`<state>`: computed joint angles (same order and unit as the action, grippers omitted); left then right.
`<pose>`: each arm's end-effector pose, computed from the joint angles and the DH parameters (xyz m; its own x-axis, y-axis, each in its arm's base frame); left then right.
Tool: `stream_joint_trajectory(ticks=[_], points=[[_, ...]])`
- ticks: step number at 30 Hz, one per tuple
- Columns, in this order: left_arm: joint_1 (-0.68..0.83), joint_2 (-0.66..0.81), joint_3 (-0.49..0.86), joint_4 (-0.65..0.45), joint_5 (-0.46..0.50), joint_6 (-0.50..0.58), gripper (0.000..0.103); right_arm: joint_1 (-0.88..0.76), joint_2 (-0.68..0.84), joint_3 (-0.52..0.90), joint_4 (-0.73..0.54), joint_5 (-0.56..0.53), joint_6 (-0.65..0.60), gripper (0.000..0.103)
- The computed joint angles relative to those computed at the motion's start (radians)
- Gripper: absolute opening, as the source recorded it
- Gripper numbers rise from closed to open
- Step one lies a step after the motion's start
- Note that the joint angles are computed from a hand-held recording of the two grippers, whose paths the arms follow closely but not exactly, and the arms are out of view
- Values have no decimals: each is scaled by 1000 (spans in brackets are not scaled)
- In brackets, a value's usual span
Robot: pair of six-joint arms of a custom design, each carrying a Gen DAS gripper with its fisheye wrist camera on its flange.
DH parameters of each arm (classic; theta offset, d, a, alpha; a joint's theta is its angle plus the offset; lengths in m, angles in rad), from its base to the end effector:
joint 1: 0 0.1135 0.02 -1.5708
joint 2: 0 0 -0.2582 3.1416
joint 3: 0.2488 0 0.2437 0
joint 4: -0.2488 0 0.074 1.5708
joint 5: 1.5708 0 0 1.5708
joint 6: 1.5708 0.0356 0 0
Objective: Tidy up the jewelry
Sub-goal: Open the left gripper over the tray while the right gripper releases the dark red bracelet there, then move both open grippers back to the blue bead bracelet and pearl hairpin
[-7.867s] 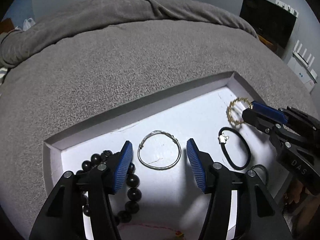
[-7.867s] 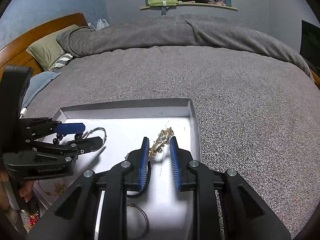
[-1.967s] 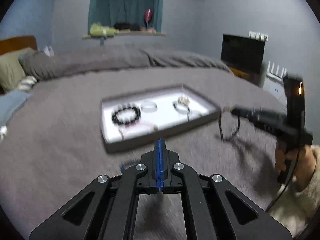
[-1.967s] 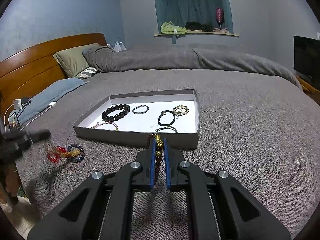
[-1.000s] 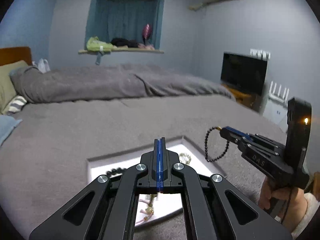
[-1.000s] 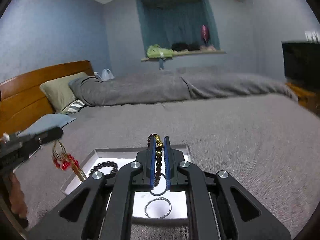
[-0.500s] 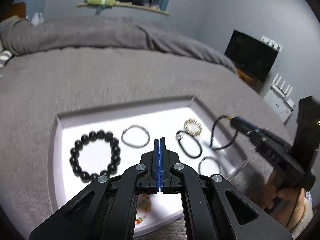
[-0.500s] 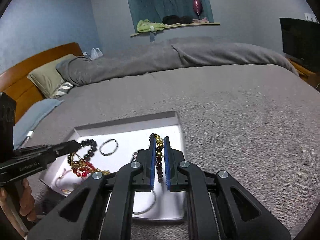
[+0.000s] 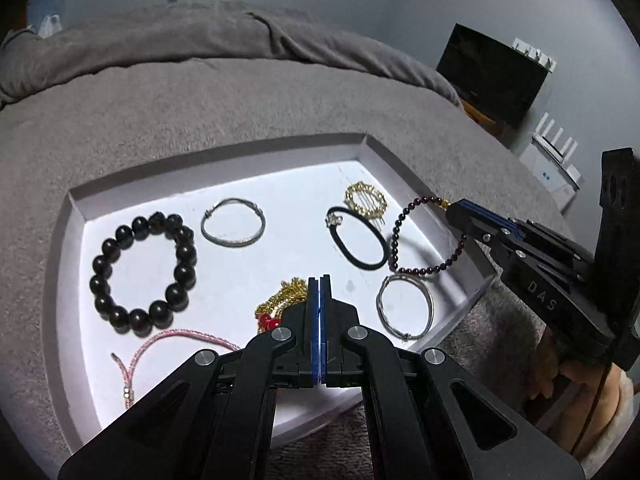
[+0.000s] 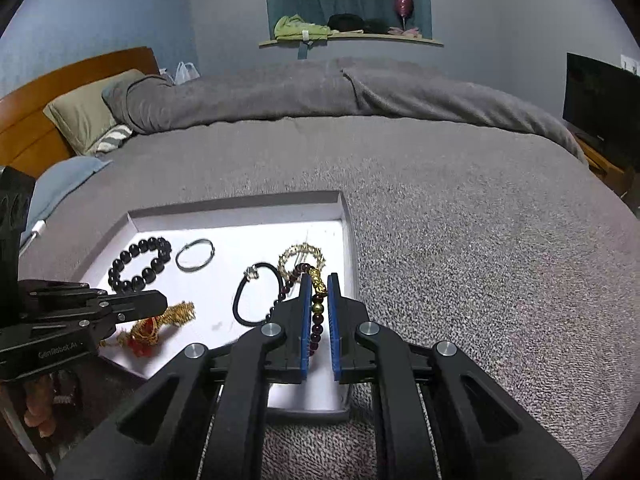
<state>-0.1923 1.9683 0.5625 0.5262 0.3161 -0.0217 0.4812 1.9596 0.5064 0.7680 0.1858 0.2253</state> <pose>0.2793 -0.0657 0.0454 -0.7643 0.1278 -0.6321 0.3597 0.8980 -0.2533 0.2597 0.1282 0.0559 -0.6201 -0.0761 -0.7808 -0.1945 0.9791 0.0590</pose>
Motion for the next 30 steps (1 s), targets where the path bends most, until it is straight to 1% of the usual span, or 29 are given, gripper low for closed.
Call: stream_joint_trajectory(ticks=[5,6,8,9,12,14,15,16,18,20,21,23,24,26,27,28,29,30], points=[[-8,19,12,-5,2,-1,1,3,27,20,-13,-12,-3,8],[-10,17,9,-2,-6,-4,4,2,32,24,-15,-15,-2,8],[-13,10,0,13,-26,-13,25,-5,32,24,-12,-25,5,8],[-13,2,-12,31,-39,-18,38,-8,29,18,-3,-31,7,8],[-4,-27,-37,58,-47,-27,40,-10,14,-2,26,-38,11,8],[4,-48,-50,66,-43,-33,40,-13,2,-19,47,-43,14,12],[7,-68,-64,75,-54,-35,42,-15,-8,-31,61,-44,17,18],[10,-81,-72,77,-62,-34,43,-15,-16,-41,72,-39,20,28],[19,-119,-102,87,-80,-36,44,-16,-37,-66,99,-29,26,33],[33,-153,-135,98,-95,-39,46,-20,-63,-89,116,-28,32,33],[48,-179,-159,102,-97,-38,48,-21,-74,-98,122,-27,34,36],[76,-218,-189,98,-96,-32,51,-21,-103,-122,134,-22,35,42],[91,-238,-205,94,-100,-26,53,-20,-116,-134,141,-21,36,48],[106,-269,-228,90,-127,-20,54,-14,-138,-154,153,-15,39,58],[119,-290,-248,95,-140,-18,56,-10,-146,-164,162,-10,42,71],[131,-304,-261,100,-140,-18,61,-3,-159,-184,183,2,48,88],[142,-321,-277,107,-146,-22,65,2,-169,-205,209,12,53,95],[149,-334,-290,117,-156,-25,72,10,-179,-223,232,24,59,98]])
